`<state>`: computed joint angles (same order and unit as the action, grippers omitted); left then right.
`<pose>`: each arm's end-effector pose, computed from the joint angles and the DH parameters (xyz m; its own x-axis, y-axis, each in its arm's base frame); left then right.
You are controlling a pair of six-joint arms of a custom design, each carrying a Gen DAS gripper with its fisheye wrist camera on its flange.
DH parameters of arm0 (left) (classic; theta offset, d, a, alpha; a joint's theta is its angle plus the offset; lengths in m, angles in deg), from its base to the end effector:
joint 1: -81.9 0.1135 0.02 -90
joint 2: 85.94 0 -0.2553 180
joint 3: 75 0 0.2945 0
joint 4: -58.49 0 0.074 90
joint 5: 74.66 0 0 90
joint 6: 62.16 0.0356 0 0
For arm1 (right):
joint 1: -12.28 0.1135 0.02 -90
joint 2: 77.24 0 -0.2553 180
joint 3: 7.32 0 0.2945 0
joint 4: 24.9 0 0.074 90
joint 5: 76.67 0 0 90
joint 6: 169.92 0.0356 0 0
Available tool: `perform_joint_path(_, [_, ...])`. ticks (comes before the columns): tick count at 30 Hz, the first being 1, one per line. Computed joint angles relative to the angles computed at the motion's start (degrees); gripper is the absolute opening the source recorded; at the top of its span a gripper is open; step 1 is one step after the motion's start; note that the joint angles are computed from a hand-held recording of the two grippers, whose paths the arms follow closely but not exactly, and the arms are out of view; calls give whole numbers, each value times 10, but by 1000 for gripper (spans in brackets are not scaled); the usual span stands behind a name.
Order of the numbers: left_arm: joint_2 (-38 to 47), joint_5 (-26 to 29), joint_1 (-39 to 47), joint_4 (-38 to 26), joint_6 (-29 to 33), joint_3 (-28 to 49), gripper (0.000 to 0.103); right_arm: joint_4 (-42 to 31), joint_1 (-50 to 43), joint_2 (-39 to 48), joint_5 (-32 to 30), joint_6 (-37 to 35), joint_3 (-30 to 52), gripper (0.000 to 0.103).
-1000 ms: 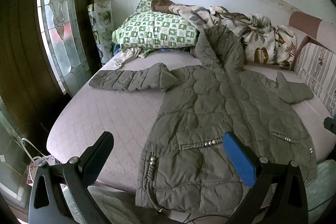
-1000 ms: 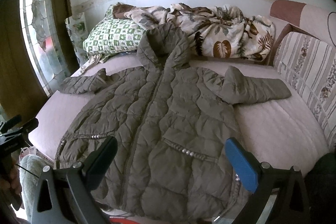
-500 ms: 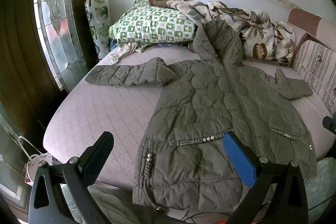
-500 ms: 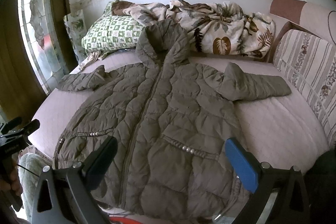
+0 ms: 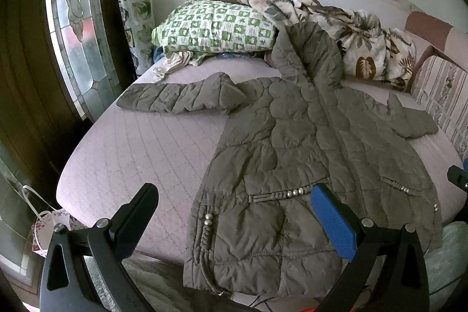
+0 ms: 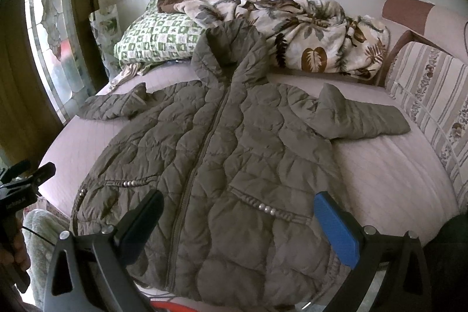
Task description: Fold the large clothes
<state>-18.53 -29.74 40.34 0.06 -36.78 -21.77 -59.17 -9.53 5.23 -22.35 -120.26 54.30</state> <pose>0.1941 -0.1384 0.1825 -0.5862 -0.3329 -0.7386 -0.5122 0.8586 0.0196 0.3054 -0.0998 0.1774 -0.5754 -0.3361 -0.7456 -0.4990 0.8666 -0.0055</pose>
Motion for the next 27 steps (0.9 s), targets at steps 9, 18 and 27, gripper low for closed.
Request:
perform_joint_path(9, [-32, 28, 55, 57, 45, -44, 103, 18, 54, 18, 47, 21, 6, 103])
perform_joint_path(18, [-71, 107, 231, 150, 151, -112, 103, 52, 149, 83, 104, 60, 31, 103])
perform_joint_path(27, [-7, 220, 452, 264, 300, -110, 103, 77, 224, 172, 142, 111, 90, 103])
